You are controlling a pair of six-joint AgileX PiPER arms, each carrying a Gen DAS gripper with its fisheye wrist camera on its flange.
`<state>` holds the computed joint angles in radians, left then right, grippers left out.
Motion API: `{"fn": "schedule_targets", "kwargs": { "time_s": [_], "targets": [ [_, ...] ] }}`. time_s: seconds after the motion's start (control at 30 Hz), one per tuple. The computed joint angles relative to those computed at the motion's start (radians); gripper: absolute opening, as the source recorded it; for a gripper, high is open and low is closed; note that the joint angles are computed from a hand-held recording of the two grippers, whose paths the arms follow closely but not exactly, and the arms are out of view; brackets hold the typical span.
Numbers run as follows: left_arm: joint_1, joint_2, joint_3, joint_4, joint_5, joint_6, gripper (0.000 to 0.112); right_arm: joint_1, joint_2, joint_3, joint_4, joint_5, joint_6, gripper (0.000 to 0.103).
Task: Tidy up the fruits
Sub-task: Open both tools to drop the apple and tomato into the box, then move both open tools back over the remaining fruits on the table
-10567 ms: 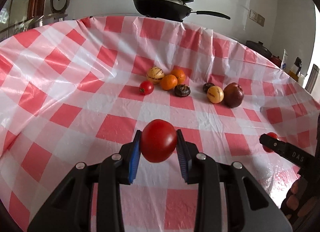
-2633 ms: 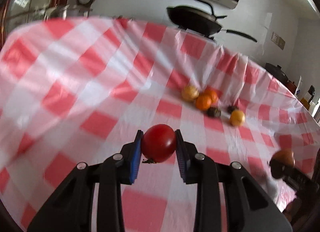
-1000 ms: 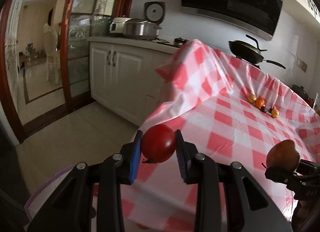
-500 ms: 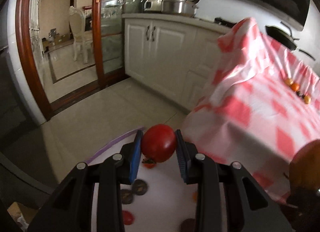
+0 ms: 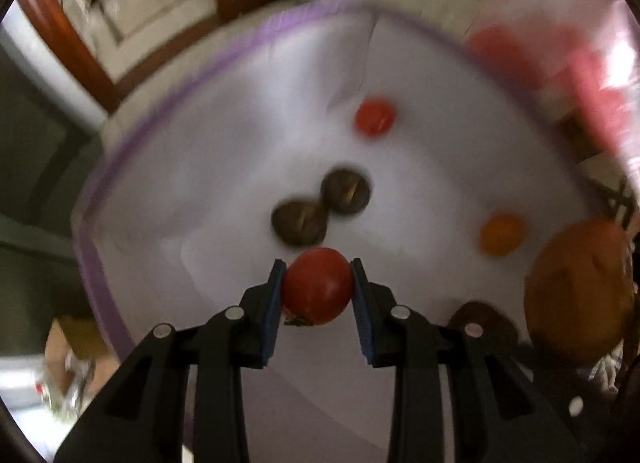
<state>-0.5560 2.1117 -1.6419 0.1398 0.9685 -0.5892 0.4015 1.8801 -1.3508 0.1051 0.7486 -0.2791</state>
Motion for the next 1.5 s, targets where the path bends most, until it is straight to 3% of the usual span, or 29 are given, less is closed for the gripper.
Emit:
{"fn": "schedule_targets", "kwargs": {
  "time_s": [0.2, 0.33, 0.5, 0.7, 0.8, 1.0, 1.07, 1.23, 1.3, 1.43, 1.5],
  "targets": [
    [0.008, 0.063, -0.03, -0.038, 0.078, 0.021, 0.033, 0.013, 0.173, -0.178, -0.071, 0.091, 0.067, 0.064],
    [0.016, 0.06, -0.016, -0.048, 0.081, 0.025, 0.033, 0.026, 0.262, -0.253, -0.137, 0.142, 0.117, 0.064],
    [0.015, 0.066, -0.03, -0.038, 0.093, 0.021, 0.034, 0.042, 0.282, -0.281, -0.164, 0.176, 0.118, 0.064],
    [0.016, 0.05, -0.008, -0.044, 0.075, 0.015, 0.056, 0.036, 0.282, -0.264, -0.171, 0.191, 0.123, 0.064],
    [0.018, 0.038, 0.003, -0.052, 0.065, 0.017, 0.059, 0.031, 0.27, -0.245, -0.162, 0.176, 0.113, 0.065],
    [0.02, -0.02, 0.017, -0.007, 0.066, -0.007, 0.066, 0.019, 0.102, -0.076, -0.109, 0.037, 0.053, 0.073],
    [0.003, -0.058, 0.023, 0.045, 0.078, -0.059, 0.075, 0.02, 0.015, -0.003, -0.102, -0.005, 0.022, 0.074],
    [-0.03, -0.117, -0.043, 0.169, 0.121, -0.139, 0.077, 0.014, -0.253, 0.15, -0.031, -0.071, -0.114, 0.075],
    [-0.064, -0.11, -0.124, 0.207, 0.148, -0.158, 0.083, -0.016, -0.368, 0.191, 0.044, -0.077, -0.201, 0.077],
    [-0.137, -0.074, -0.304, 0.343, 0.181, -0.171, 0.095, -0.203, -0.633, 0.246, 0.268, -0.035, -0.42, 0.085],
    [-0.193, -0.008, -0.46, 0.404, 0.241, -0.149, 0.095, -0.325, -0.712, 0.26, 0.357, -0.014, -0.488, 0.087]
  ]
}}
